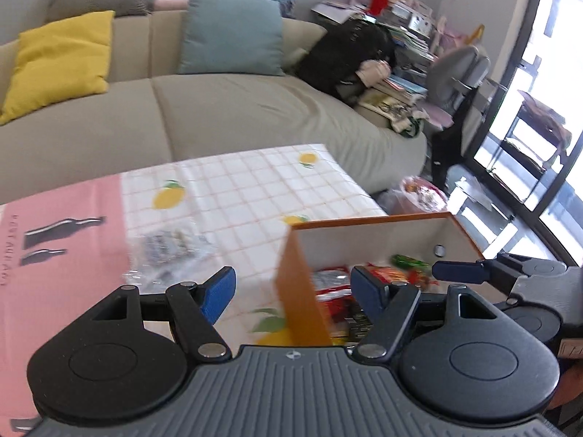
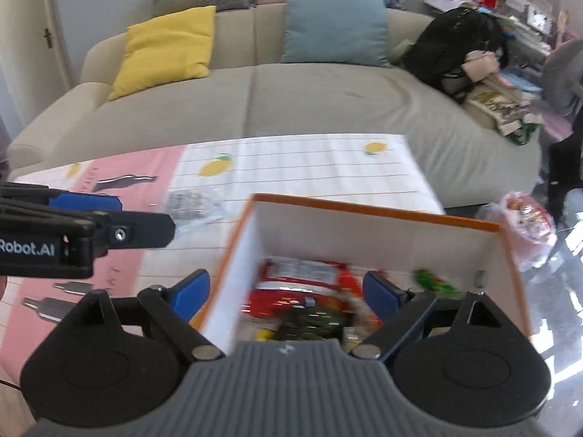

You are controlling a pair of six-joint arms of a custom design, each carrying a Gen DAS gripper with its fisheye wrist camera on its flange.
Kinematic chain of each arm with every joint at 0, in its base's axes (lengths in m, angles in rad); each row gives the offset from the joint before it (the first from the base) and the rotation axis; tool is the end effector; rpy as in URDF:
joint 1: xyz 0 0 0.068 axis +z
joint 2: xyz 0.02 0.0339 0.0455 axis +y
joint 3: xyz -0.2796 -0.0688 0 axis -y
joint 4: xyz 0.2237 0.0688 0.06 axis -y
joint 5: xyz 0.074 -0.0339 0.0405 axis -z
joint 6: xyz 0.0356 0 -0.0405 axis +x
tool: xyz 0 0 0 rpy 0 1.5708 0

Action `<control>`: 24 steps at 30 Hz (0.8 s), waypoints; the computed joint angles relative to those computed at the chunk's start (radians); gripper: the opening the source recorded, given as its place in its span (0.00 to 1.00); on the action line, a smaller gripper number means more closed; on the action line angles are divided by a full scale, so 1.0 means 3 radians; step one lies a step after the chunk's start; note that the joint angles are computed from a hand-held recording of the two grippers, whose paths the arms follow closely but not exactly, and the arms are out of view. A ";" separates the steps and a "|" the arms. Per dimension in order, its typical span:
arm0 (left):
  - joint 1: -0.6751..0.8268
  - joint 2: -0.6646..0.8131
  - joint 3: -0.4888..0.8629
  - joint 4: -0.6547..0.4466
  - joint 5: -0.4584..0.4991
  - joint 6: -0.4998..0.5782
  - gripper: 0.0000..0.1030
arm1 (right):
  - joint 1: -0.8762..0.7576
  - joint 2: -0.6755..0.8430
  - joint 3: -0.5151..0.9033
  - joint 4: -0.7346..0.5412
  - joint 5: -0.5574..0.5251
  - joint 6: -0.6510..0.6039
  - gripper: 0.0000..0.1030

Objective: Organize snacks
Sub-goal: 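Withdraw both open grippers from the box toward the candy bag, then grasp the clear candy-ball bag with left while right grasps the white sachet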

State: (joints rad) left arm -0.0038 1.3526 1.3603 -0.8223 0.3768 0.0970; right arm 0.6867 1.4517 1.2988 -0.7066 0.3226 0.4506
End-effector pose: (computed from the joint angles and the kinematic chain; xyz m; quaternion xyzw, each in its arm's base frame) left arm 0.2561 -0.0141 0.3703 0.1150 0.9083 -0.1570 0.3703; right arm 0.2294 0.1735 0.3347 -0.0534 0.9254 0.0582 0.3707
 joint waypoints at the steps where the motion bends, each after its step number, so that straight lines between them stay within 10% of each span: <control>1: 0.0094 0.0005 -0.0009 -0.0001 0.0025 0.0061 0.82 | 0.0029 0.0079 0.0057 0.0024 -0.0010 0.0008 0.86; 24: 0.1157 0.1433 0.0457 0.0099 0.0418 0.0943 0.81 | -0.0020 0.2517 0.2715 -0.0707 -0.0450 -0.0896 0.61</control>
